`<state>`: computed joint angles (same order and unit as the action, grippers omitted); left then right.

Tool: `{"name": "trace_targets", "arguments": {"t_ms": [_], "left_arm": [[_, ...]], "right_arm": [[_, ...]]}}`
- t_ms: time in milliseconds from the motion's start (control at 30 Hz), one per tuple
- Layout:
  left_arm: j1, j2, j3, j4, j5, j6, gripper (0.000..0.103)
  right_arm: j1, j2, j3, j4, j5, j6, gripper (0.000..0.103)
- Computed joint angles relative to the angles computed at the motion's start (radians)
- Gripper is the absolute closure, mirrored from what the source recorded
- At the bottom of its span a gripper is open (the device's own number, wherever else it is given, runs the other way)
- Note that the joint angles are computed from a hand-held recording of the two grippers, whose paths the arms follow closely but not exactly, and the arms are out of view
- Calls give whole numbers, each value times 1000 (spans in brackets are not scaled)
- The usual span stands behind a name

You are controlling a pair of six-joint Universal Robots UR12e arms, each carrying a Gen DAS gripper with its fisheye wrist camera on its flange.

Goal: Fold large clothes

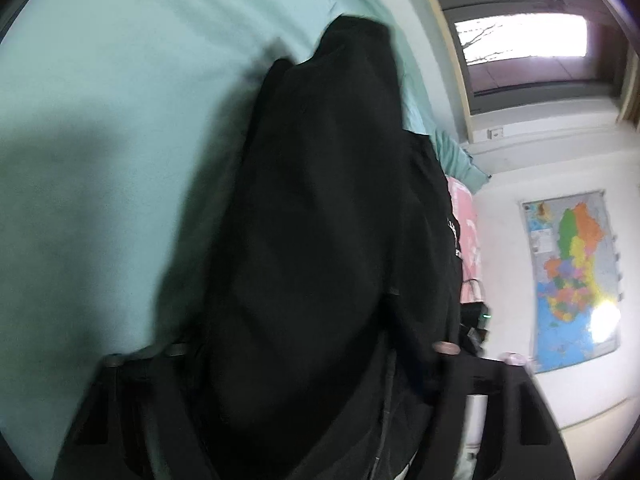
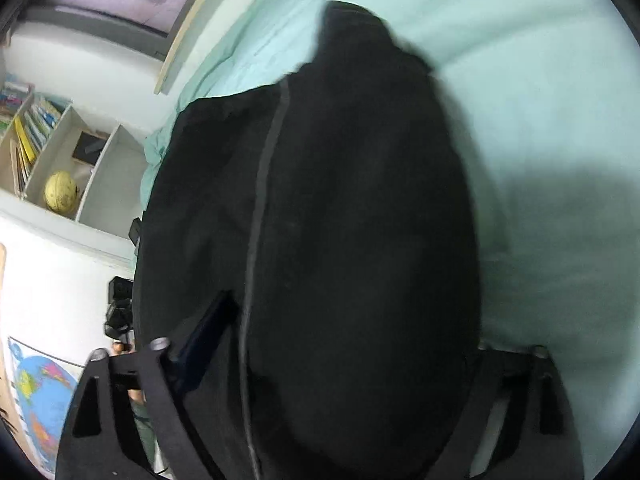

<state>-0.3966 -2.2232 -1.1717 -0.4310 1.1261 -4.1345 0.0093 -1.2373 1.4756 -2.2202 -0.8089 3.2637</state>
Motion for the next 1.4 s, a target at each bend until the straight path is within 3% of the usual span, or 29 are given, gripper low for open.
{"name": "trace_targets", "arguments": {"t_ms": [67, 167, 233, 300, 467, 600, 767, 867, 900, 967, 1033, 1100, 1200, 1333, 1400], "left_arm": [[-28, 26, 0, -22, 100, 95, 64], [-53, 57, -30, 91, 127, 85, 66], [-71, 75, -36, 141, 134, 109, 66], [-100, 101, -28, 130, 152, 166, 66], [-159, 186, -74, 105, 199, 258, 66], [-181, 248, -162, 154, 211, 232, 66], [-188, 273, -265, 173, 223, 149, 63], [-190, 285, -304, 39, 324, 95, 55], [-181, 292, -334, 35, 323, 50, 52], [-148, 305, -419, 154, 229, -76, 50], [-129, 327, -488, 271, 187, -163, 50], [-139, 365, -504, 221, 267, -134, 50], [-190, 412, -438, 6, 510, -6, 51], [-237, 381, -300, -108, 593, 156, 51], [-254, 336, -217, -159, 613, 190, 51]], "right_arm": [[19, -32, 24, -52, -78, -42, 41], [13, -88, 81, -156, -65, -53, 55], [13, -124, 107, -185, -50, -57, 57], [18, -172, 132, -172, -26, -100, 57], [34, -309, 205, -154, -63, -169, 57], [16, -403, 263, -112, -48, -180, 57], [15, -423, 293, -35, -80, -186, 57], [36, -403, 298, -6, -179, -156, 51], [35, -398, 301, 1, -206, -142, 49], [5, -390, 312, 50, -175, -99, 38], [-31, -396, 324, 106, -112, -92, 38], [-50, -416, 326, 143, -119, -132, 38], [-33, -442, 300, 123, -225, -145, 38], [76, -465, 255, -6, -516, -160, 27], [134, -452, 230, -65, -572, -163, 22]]}}
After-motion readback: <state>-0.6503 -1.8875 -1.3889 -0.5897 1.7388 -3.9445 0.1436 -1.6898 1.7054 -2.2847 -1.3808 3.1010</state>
